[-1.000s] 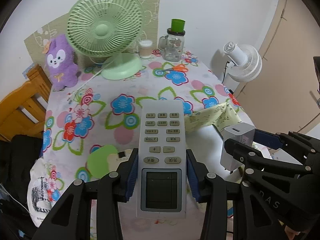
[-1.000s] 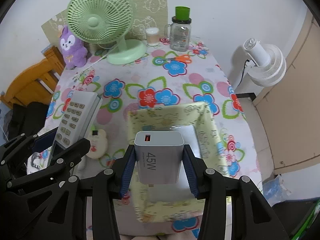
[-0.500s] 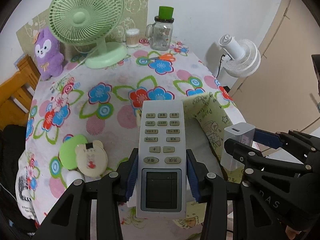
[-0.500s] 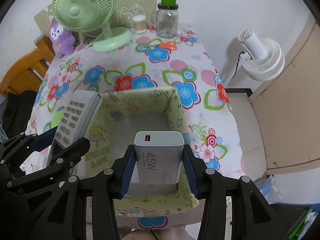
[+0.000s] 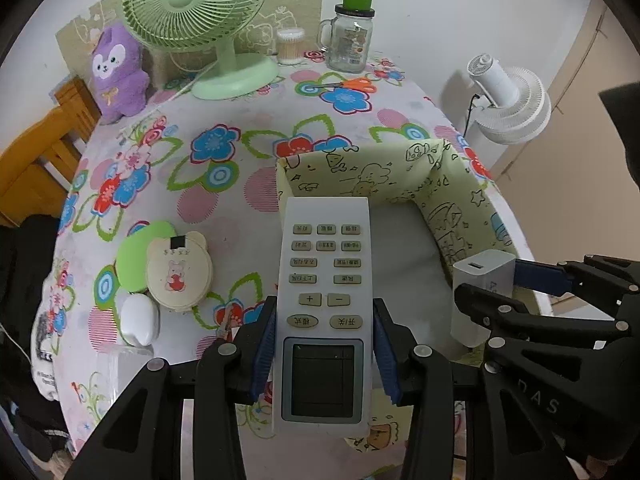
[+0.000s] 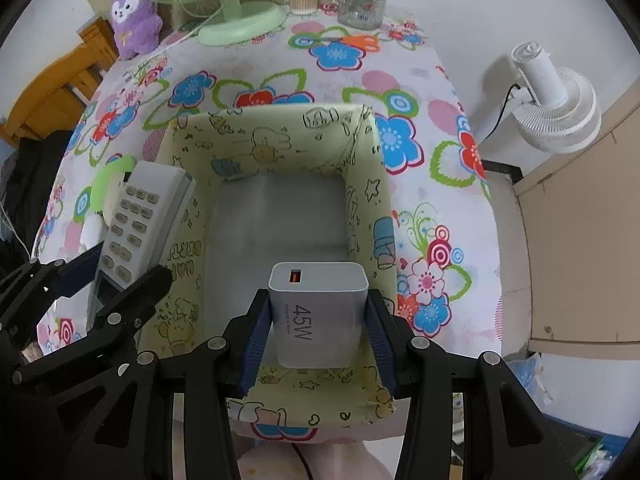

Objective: Organize rigid objects
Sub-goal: 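Carry the remote and charger block with both grippers over the yellow basket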

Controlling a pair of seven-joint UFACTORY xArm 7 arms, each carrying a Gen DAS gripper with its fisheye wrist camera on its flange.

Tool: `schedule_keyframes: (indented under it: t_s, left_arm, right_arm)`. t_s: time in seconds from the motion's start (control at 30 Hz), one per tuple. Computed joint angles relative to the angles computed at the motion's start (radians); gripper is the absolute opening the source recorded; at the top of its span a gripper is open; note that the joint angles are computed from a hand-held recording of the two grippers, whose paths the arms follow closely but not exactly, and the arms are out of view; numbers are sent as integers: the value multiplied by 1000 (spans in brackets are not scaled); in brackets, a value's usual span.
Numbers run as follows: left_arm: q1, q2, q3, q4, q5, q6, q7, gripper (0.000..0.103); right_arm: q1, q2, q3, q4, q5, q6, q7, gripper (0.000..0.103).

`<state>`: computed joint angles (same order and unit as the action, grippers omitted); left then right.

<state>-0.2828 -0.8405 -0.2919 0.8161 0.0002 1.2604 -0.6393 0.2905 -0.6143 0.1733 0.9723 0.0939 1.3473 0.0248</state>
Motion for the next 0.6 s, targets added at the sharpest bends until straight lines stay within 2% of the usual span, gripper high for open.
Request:
schedule_keyframes:
  t_s: [0.6]
  left_arm:
    - [0, 22, -8, 23, 22, 8, -2, 45]
  right_arm:
    - [-8, 24, -18, 19, 31, 39, 24, 51]
